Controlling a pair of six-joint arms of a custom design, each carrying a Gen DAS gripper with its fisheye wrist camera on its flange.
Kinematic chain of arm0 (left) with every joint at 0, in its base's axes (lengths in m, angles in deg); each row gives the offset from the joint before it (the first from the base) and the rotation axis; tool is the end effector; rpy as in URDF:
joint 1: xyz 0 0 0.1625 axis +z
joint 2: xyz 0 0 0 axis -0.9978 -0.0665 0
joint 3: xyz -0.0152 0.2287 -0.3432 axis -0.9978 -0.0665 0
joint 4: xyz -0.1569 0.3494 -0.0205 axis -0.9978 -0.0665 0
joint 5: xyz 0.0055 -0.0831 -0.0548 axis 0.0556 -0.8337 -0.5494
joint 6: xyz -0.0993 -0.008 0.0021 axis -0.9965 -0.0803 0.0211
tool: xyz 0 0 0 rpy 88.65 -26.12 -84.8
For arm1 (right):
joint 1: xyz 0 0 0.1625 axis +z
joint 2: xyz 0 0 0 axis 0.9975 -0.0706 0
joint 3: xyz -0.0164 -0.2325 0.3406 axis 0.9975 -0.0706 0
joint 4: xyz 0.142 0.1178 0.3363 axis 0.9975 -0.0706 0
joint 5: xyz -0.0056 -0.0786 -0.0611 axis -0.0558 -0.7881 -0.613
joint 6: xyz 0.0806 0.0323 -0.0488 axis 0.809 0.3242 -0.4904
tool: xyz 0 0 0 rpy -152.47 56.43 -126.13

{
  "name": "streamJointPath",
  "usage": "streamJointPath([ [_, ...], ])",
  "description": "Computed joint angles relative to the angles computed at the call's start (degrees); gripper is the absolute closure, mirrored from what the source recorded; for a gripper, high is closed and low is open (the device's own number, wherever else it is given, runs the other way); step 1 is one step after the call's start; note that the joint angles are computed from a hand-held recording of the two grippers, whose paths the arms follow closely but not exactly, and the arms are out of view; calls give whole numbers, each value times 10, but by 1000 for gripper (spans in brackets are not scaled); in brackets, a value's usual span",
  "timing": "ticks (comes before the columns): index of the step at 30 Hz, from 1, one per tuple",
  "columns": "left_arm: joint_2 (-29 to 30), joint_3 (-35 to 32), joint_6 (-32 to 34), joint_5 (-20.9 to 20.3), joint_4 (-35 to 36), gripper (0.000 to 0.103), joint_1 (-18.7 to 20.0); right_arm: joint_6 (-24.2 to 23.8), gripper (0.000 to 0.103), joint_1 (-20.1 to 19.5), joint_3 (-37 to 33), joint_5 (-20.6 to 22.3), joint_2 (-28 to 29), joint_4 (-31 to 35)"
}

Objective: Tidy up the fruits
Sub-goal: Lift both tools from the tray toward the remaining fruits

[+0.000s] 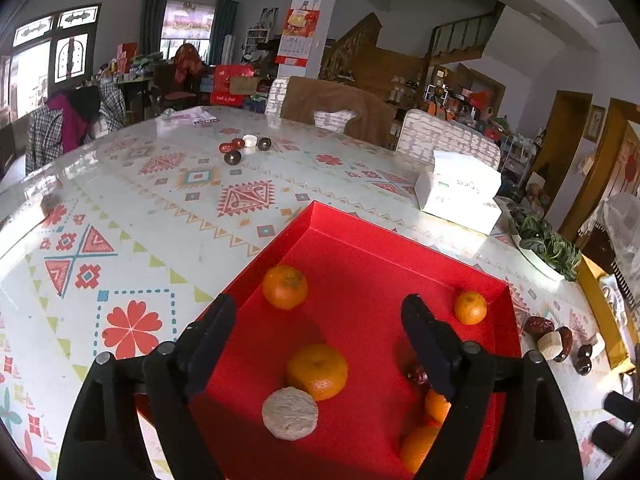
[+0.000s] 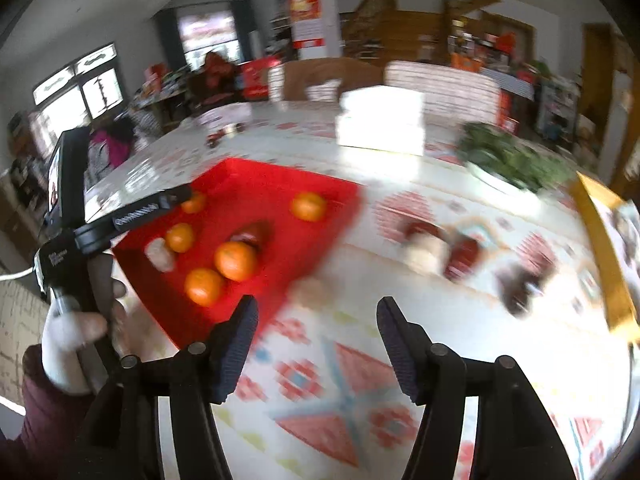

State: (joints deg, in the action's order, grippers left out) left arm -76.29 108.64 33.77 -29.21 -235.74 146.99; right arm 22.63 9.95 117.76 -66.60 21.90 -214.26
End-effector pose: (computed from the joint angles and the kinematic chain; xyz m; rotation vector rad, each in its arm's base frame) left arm -0.1880 -0.7854 0.1499 -0.0321 2.0903 -1.3066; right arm 0.1889 -0.7804 0.2005 0.8971 -2.4632 0.7362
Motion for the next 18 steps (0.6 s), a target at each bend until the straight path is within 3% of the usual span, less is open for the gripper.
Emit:
streamJointPath([
  [8, 48, -56, 130, 31, -51, 19, -22, 38, 36, -45, 92, 2, -92, -61],
  [10, 44, -40, 151, 31, -76, 19, -33, 36, 36, -51, 108, 4, -110, -72],
  [14, -2, 36, 97, -15, -75, 16, -58, 23, 30, -59, 126, 0, -131, -108],
  [18, -10, 46, 81, -54, -51, 12, -78, 20, 30, -66, 103, 0, -130, -105],
])
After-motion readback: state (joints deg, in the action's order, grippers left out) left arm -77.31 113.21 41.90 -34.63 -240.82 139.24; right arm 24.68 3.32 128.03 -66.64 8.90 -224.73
